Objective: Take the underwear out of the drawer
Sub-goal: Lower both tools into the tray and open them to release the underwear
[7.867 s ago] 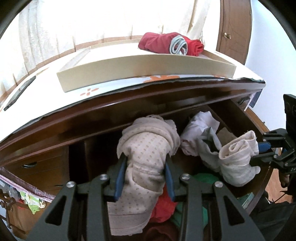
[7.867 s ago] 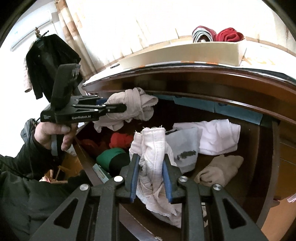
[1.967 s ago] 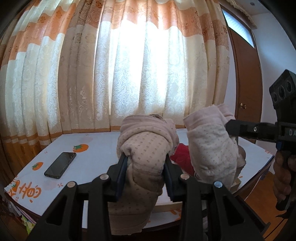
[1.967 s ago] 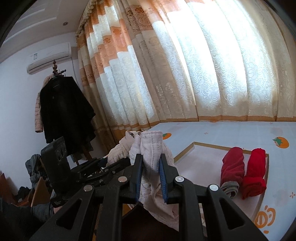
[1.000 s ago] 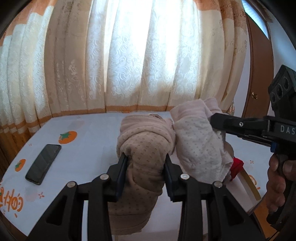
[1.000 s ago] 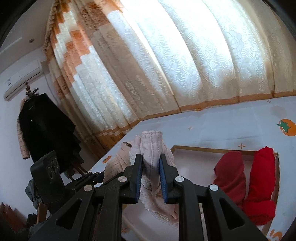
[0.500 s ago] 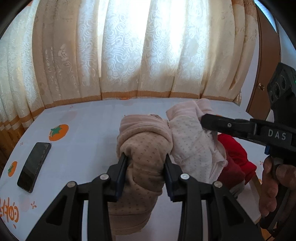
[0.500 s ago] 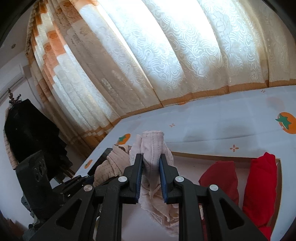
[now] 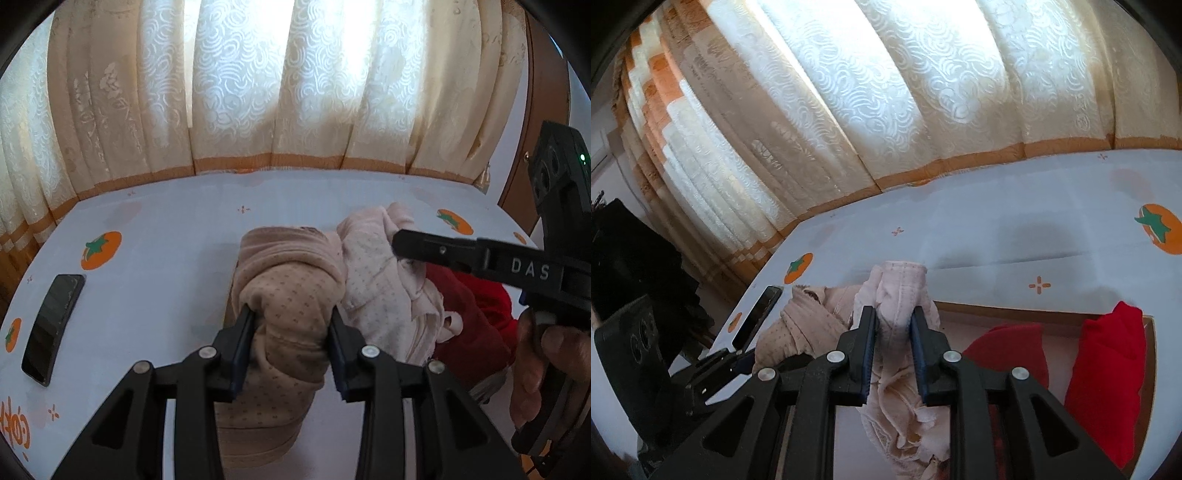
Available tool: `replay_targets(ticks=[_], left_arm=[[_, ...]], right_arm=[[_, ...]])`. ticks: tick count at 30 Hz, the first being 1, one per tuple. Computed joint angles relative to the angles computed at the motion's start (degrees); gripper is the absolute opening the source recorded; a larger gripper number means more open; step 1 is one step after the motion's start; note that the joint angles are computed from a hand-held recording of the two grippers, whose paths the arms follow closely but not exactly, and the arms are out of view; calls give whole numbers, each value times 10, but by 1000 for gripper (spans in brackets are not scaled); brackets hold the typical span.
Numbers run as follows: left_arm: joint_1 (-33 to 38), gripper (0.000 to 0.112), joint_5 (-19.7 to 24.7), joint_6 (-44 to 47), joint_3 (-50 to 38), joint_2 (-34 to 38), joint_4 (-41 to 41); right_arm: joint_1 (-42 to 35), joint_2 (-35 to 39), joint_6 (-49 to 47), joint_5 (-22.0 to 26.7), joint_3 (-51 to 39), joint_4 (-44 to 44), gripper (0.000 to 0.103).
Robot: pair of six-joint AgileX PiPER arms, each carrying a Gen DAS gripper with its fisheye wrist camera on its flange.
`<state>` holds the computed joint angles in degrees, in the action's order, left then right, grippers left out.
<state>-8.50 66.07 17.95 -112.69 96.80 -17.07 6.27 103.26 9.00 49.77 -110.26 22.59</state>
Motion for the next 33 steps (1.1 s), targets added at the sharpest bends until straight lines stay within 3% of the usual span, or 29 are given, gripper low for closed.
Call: replay_targets(ticks=[3, 6, 7, 18, 33], left_arm=[[-4, 46, -8, -7, 10, -3, 7], [-2, 46, -17, -2, 17, -8, 2], [-1, 46, -15, 0, 15, -9, 0], [17, 57, -55, 42, 101, -87, -38], [87, 60, -39, 135, 241, -218, -167]], right_arm=[[-2, 0, 3, 1, 5, -2, 32], [-1, -1, 4, 11, 4, -8, 59], [-3, -4, -3, 8, 9, 0, 60], [6, -91, -19, -20, 107, 18, 62], [50, -218, -32, -6, 210, 29, 66]])
